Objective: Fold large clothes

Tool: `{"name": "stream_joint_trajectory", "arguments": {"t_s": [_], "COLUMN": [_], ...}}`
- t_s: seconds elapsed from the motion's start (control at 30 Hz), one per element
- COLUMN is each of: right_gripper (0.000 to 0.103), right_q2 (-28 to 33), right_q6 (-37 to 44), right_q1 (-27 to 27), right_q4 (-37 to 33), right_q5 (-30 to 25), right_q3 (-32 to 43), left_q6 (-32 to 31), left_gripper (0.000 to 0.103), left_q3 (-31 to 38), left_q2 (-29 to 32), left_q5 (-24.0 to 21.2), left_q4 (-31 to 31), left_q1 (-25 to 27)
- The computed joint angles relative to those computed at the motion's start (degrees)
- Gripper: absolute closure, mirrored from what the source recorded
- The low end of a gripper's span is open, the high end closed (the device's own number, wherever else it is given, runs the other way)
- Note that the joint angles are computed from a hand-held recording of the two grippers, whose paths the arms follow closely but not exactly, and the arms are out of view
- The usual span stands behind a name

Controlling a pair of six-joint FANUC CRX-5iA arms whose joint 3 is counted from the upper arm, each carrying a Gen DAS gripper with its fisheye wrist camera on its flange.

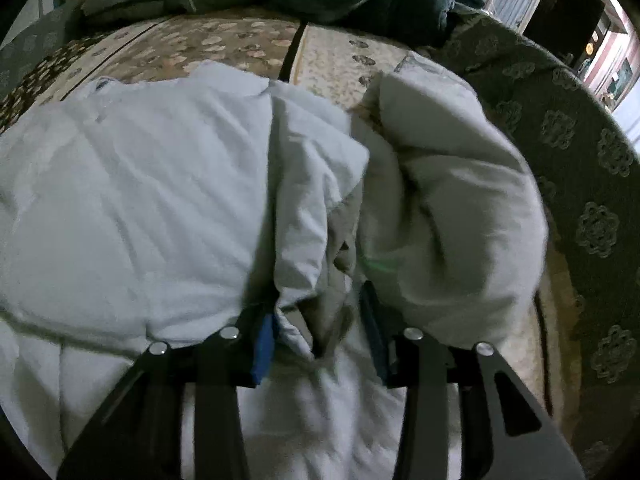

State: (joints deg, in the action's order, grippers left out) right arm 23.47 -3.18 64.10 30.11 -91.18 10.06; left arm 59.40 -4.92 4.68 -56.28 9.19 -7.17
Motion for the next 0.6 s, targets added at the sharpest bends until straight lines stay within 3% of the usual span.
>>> {"name": "stream_joint_trajectory", "arguments": {"t_s": [0.13,0.2,0.33,0.4,0.5,0.6], "right_gripper": [0.06,0.048,0.048,0.04,0.031,0.028], "right_q2": [-3.08,-4.04,-6.39,-7.81,-10.49,-13.78], "right_q6": [-1.02,-0.55,-0.09,-0.07,0.29,-0.8], "right_q1": [1.47,1.49,0.12,-0.73,-2.93,-5.5], "right_q4": [2.41,3.88,6.41,6.71,6.19,3.85], "right_q5": [-3.26,-5.41,-10.21,-11.17,-10.34,-5.57], "right_q3": [-1.07,-1.54,-3.11,-4.17,-6.83,-10.78], "left_q6": [0.79,0.97,0.88,0.85,1.12,1.23], "left_gripper": [0.003,0.003,0.003,0.003,0.003,0.003], "left_q3": [0.31,0.32,0.3,0.33,0.35,0.11], "left_q2": [0.14,0.07,0.05,0.21,0.36,0.08], "left_q5": [0.4,0.64,0.83,0.72,0.68,1.19], "left_q4": [-1.13,-1.56,-1.72,-1.39,-1.26,-1.89], "left_q1": [-0.89,-1.25,-1.49,-1.36,-1.32,-1.58]}}
